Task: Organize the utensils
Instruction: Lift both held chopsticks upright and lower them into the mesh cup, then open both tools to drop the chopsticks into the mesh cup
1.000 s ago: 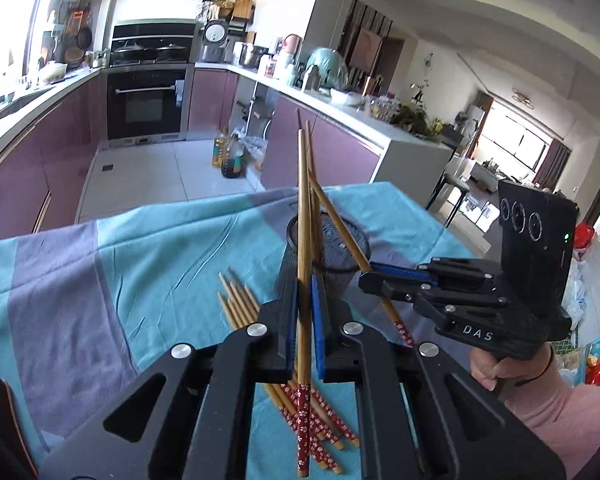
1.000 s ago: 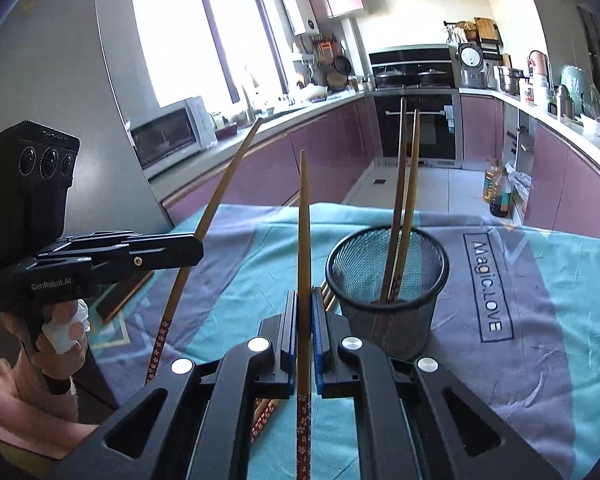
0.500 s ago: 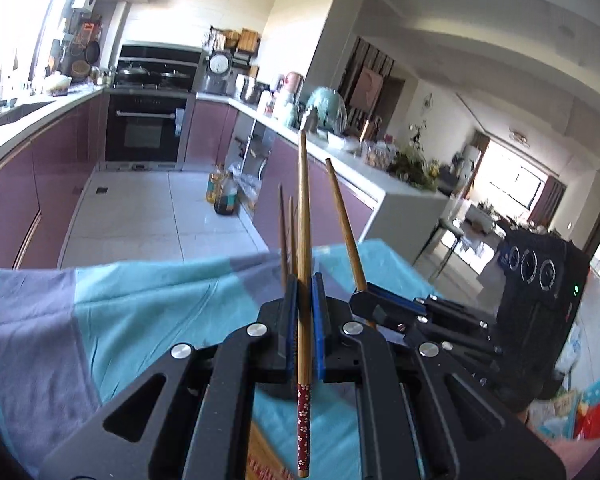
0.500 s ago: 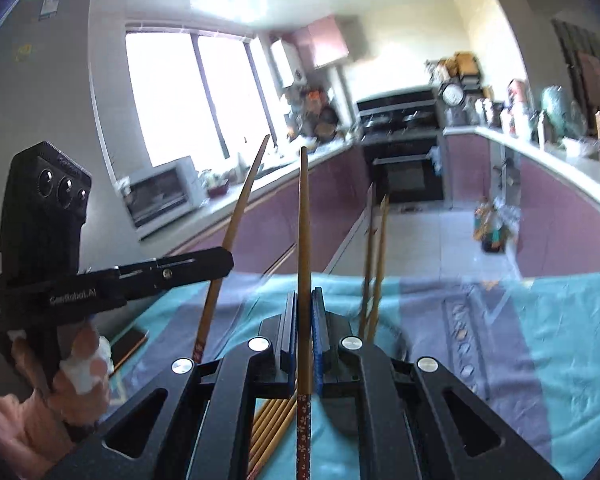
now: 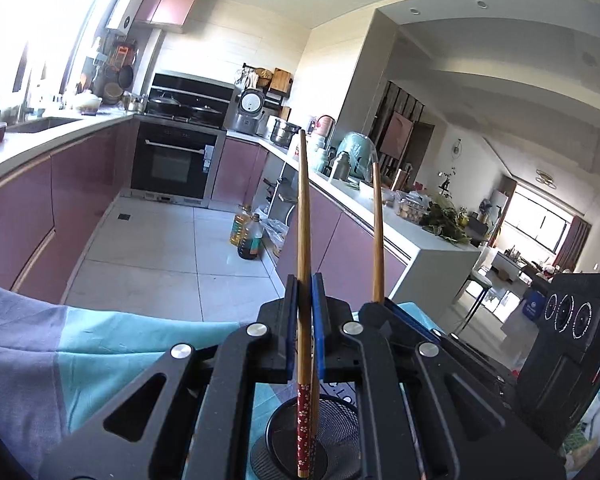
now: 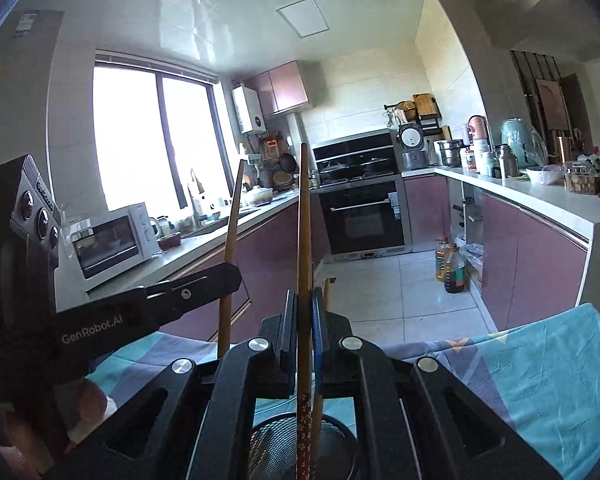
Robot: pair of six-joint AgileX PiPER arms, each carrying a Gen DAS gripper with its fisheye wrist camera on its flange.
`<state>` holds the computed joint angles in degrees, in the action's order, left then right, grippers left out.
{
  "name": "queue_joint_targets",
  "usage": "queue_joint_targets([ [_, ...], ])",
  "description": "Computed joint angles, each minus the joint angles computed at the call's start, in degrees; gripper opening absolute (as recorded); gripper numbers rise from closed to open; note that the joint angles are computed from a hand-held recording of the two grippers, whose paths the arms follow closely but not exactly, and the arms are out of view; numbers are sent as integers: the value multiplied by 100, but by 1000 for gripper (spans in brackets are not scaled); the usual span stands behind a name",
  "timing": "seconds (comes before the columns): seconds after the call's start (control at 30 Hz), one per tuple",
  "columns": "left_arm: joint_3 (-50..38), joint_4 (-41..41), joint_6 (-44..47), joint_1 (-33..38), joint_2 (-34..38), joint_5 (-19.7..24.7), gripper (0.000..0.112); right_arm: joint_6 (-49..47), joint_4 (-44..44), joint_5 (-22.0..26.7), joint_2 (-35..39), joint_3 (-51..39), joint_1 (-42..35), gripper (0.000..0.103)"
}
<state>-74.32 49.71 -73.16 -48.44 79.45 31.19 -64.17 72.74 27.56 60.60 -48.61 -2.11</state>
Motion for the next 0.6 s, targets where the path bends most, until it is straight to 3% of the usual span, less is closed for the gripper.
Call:
queue_joint_targets([
  [0.13,77,366,-367,10,215,-94,7,-68,-5,-337,136,135,225,6],
  [0.3,125,480,-424,-103,386,-36,8,526,-656,-250,-21,286,256,6],
  [0.4,351,338,-258,-151,312,-44,8,944,-1103,130,-93,261,105,6],
  [0.6,506,-820,970,0,270,-92,8,1494,-1666,1024,-132,67,-255,6],
])
